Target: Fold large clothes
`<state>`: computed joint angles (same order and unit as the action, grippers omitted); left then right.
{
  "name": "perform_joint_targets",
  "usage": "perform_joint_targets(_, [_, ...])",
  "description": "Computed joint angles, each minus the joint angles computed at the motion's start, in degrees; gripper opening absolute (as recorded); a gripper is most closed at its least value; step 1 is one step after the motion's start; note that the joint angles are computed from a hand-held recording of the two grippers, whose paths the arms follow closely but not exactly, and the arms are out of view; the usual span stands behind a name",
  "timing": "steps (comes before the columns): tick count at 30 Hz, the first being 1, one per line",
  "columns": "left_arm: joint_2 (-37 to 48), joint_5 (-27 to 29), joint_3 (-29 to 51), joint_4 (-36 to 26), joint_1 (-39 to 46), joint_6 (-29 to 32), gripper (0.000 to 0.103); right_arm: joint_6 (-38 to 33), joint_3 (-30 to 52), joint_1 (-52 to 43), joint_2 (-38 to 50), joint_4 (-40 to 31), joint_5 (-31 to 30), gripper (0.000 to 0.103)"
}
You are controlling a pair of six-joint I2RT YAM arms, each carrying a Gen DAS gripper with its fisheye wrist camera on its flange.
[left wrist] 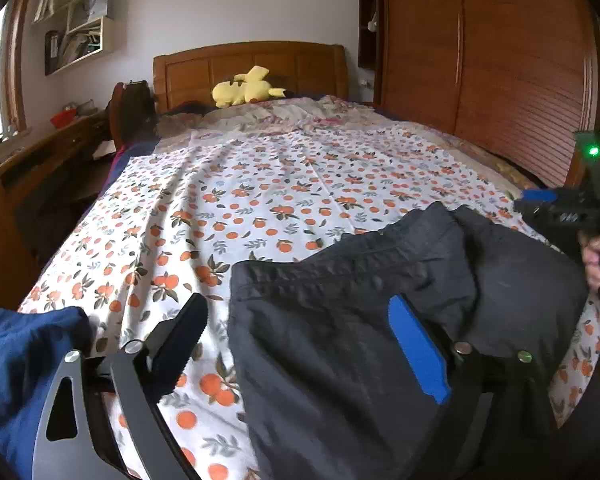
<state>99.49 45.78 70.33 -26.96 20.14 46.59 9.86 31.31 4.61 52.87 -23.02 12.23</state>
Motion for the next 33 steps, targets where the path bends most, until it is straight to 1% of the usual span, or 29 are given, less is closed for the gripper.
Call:
perform_joint_targets(4, [-4.10,1.24,-3.56,-1.26,0.76,-0.04,0.096,2.23,0.48,6.05,7.58,4.29,0.47,0.052])
perform_joint_targets(8, [-6.93,1.77,-5.78,-1.89,1.20,-0.41,0.098,3.69,2.37,8.34,15.62,8.43,-0.99,0.052])
perform_joint_targets(10, [-7.68,1.93,-6.28,-2.54,1.38,-0.35,0.099,4.20,4.50,8.96,20.23,8.94,-0.65,0.052])
perform_joint_targets(12, [-8.00,2.03,-6.56,-2.93,1.53,-0.17,0.099,4.44,6.87,8.80,25.26,10.12,-1.56,0.051])
perform_joint_targets(14, [-8.48,1.81,-7.21,-2.53,1.54,-0.13,0.099,4.03,9.11,8.68,29.72,10.33,-1.32,0.037])
perform_joint_targets(15, [-8.70,1.58,-7.60,-2.19,1.49,-0.15,0.099,3.76,9.86,8.51,31.28,10.30,-1.50,0.021])
perform_joint_targets(16, [-8.63,1.45,-7.78,-2.02,1.52,-0.04,0.099,3.43,10.88,8.35,33.31,10.30,-1.79,0.011])
perform_joint_targets(17, [-8.64,1.30,-8.04,-1.85,1.53,0.06,0.099,2.70,12.19,8.10,35.94,10.39,-2.10,0.009])
perform_joint_targets(19, [-8.58,1.00,-8.60,-1.44,1.50,0.14,0.099,1.51,12.37,7.86,37.46,12.14,-2.35,0.004])
perform_joint_targets(21, [-8.25,0.61,-8.94,-1.11,1.44,0.03,0.099,0.10,12.90,7.44,38.67,13.52,-3.22,0.002])
perform_joint_targets(24, [-7.37,0.07,-9.07,-0.71,1.27,-0.43,0.099,-0.77,13.31,7.47,39.64,16.00,-2.26,0.001])
perform_joint_targets(26, [-6.99,-0.38,-9.31,-0.06,1.07,-0.83,0.099,-0.83,14.31,7.17,40.93,16.85,-1.76,0.001])
perform_joint_targets(29, [-6.65,-1.33,-9.72,0.74,0.39,-1.74,0.099,-0.40,16.03,6.54,43.42,16.83,-2.62,0.001])
perform_joint_targets(32, [-6.58,-2.07,-10.10,1.33,-0.11,-2.26,0.099,-0.22,15.22,6.73,41.89,16.23,-2.83,0.003])
perform_joint_targets(33, [-6.66,-2.18,-10.26,1.43,-0.18,-2.34,0.099,-0.17,14.50,6.68,40.49,15.93,-3.13,0.009])
